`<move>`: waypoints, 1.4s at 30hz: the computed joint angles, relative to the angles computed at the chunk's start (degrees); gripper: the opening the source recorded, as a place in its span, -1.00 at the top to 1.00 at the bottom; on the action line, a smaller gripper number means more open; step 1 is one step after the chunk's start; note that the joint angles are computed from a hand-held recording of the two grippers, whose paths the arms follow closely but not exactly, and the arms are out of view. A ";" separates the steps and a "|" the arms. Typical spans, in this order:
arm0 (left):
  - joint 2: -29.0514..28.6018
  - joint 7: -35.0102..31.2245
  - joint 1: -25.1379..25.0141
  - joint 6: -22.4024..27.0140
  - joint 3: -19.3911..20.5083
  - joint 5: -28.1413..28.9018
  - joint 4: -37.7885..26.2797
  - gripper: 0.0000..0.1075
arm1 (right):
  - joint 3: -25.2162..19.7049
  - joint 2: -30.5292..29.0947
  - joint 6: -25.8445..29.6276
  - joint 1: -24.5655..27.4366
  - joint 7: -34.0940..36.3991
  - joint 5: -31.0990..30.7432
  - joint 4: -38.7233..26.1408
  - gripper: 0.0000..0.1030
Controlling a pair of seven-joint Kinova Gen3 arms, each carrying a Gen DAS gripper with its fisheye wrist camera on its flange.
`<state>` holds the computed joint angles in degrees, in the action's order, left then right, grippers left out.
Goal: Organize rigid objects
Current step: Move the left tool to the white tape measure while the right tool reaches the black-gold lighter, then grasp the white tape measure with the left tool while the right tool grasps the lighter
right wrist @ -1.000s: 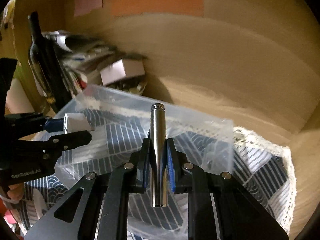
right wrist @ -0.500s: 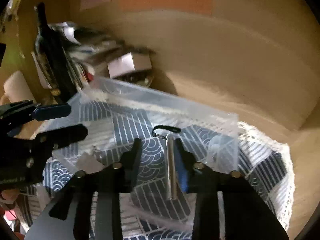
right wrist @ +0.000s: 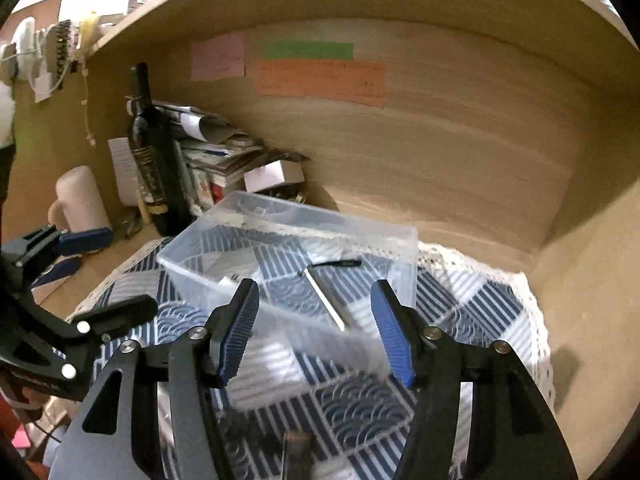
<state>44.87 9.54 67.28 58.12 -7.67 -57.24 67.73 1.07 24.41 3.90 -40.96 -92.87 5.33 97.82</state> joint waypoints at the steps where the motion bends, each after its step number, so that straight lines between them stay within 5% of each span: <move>1: 0.56 -0.23 0.03 0.18 0.38 0.40 -0.49 -0.89 | 1.60 -0.67 -1.28 -1.39 -0.49 -0.08 1.97 -0.08; 6: 2.51 -3.80 -2.62 -4.73 3.46 5.77 -1.99 -0.89 | 4.31 -2.18 -2.97 -3.80 -0.54 -1.12 6.72 -0.09; 11: 3.55 -6.94 -2.22 -7.56 2.53 11.08 -2.47 -0.89 | 5.37 -3.43 -4.19 -4.33 -0.07 -2.61 10.86 -0.09; 20: 1.89 -3.12 0.52 -9.68 0.52 13.17 2.62 -0.89 | 2.21 -3.19 -3.33 -0.43 0.65 -4.43 13.97 -0.09; 23: 1.71 -2.23 0.54 -10.16 0.73 14.16 3.58 -0.84 | 4.40 -2.86 -3.21 -2.27 0.16 -4.59 14.62 -0.09; 31: 1.79 -2.54 2.04 -7.99 -0.60 8.87 -0.32 -0.81 | -4.86 -2.33 -3.21 6.91 0.32 -4.69 14.38 -0.09; 36: 4.03 -10.95 -3.27 -10.08 3.28 14.32 -4.40 -0.56 | -7.34 -2.16 -2.94 9.12 0.62 -4.55 14.44 -0.09; 42: 5.01 -11.33 0.39 -7.12 0.39 16.41 -4.33 -0.55 | -9.44 -0.91 -0.47 10.38 1.98 -3.67 13.13 -0.09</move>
<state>49.88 -1.79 67.68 51.00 -7.28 -40.83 63.40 -8.38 23.50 3.43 -30.58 -90.89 1.66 110.95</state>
